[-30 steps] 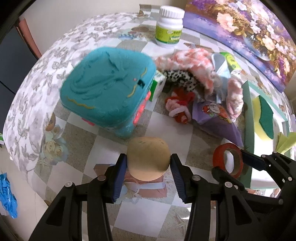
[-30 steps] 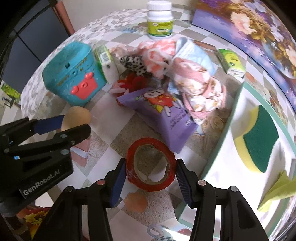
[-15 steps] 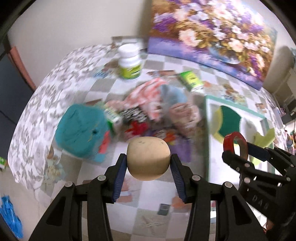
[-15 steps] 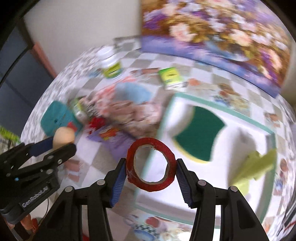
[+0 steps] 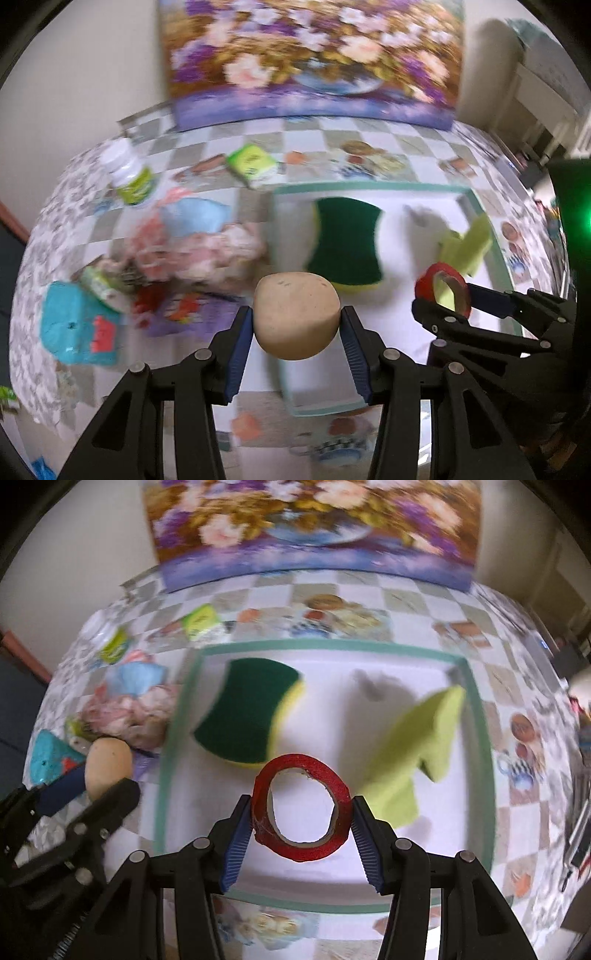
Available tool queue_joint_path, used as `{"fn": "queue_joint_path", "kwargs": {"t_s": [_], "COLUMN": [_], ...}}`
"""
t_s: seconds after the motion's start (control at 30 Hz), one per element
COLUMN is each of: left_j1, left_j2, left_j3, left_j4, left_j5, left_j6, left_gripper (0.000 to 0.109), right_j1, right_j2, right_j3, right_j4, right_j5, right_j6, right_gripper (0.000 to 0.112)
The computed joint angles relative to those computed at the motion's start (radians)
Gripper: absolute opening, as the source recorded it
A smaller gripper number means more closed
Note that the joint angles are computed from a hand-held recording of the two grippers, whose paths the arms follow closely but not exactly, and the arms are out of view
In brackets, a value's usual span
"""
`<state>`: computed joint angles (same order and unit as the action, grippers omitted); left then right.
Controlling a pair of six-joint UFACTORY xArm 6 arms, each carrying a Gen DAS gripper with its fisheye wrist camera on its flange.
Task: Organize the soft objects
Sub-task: 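Carry the tan sponge and red tape roll over the white tray with both tools, then open the left tool to drop the tan sponge while the right tool releases the tape roll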
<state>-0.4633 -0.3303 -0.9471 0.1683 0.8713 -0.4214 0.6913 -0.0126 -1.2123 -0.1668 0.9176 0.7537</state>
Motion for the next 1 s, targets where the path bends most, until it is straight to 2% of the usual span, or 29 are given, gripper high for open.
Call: {"fn": "queue_joint_path", "kwargs": {"t_s": [0.37, 0.63, 0.67, 0.77, 1.0], "left_j1": [-0.047, -0.045, -0.043, -0.039, -0.026], "left_j2": [0.073, 0.085, 0.084, 0.079, 0.072], "left_j3": [0.005, 0.009, 0.009, 0.012, 0.013], "left_j4": [-0.057, -0.064, -0.066, -0.062, -0.051], "left_j5": [-0.042, -0.067, -0.069, -0.075, -0.072], "left_j6": [0.058, 0.074, 0.076, 0.073, 0.059], "left_gripper": [0.050, 0.051, 0.053, 0.068, 0.068], "right_j1": [-0.053, -0.045, -0.042, -0.039, -0.032], "right_j2": [-0.056, -0.049, -0.046, -0.042, -0.044], "right_j3": [0.071, 0.055, 0.048, 0.030, 0.009], "right_j4": [0.020, 0.009, 0.000, -0.023, -0.055], "right_j5": [0.032, 0.055, 0.062, 0.080, 0.092], "right_j6": [0.039, 0.040, 0.043, 0.063, 0.084], "right_gripper": [0.056, 0.057, 0.058, 0.066, 0.067]}}
